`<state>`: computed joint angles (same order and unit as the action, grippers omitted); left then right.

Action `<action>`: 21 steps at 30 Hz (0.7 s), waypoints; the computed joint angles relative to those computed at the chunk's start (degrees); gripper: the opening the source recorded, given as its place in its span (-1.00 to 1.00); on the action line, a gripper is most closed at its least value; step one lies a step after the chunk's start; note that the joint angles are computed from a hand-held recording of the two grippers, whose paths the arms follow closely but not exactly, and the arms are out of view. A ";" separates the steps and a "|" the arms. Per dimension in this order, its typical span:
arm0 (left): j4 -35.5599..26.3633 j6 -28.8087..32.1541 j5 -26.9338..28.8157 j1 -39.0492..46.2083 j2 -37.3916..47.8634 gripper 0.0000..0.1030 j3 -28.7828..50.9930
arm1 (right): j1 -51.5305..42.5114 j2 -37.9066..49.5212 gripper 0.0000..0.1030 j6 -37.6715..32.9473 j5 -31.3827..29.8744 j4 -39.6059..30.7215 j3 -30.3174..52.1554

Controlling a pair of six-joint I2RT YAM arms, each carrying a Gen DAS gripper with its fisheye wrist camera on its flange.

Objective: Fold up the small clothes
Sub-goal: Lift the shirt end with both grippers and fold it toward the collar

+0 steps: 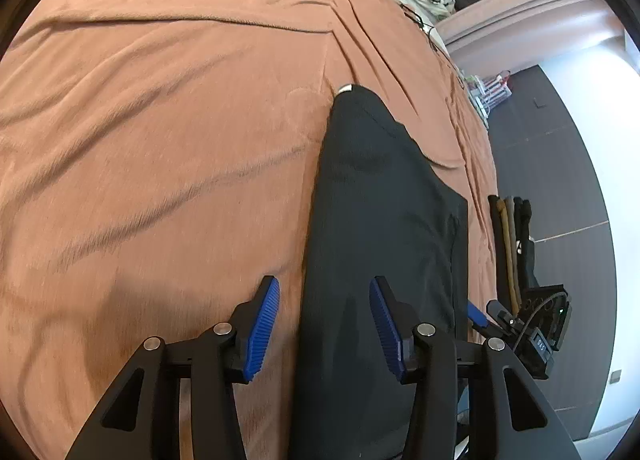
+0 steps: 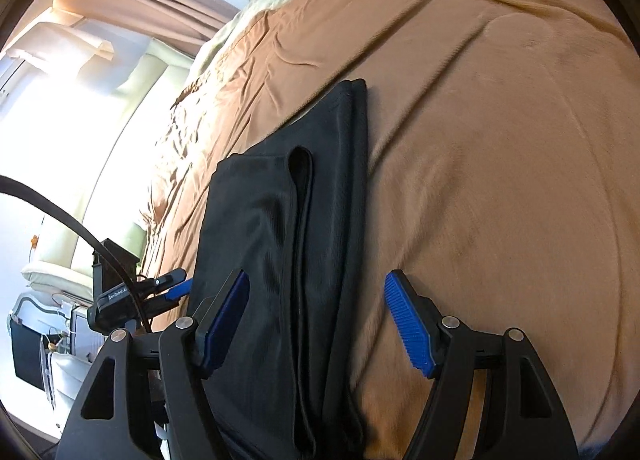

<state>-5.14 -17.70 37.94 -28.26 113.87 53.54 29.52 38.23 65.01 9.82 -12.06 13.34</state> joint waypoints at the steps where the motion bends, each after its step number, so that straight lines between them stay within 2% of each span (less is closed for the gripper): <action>1: -0.42 0.13 0.16 0.12 0.71 -0.08 0.96 | -2.12 0.87 0.34 -1.46 -2.08 1.21 0.00; 11: -3.56 -0.34 0.29 -0.76 7.71 -0.27 10.39 | -19.45 13.28 0.34 -13.23 -20.15 14.08 0.58; 19: -5.07 -1.07 1.07 -1.32 13.11 -0.29 18.09 | -25.86 22.54 0.34 -19.53 -28.05 22.26 1.83; 21: -5.97 -1.11 1.19 -1.49 14.19 -0.29 20.08 | -26.70 26.32 0.25 -20.19 -29.68 24.99 2.80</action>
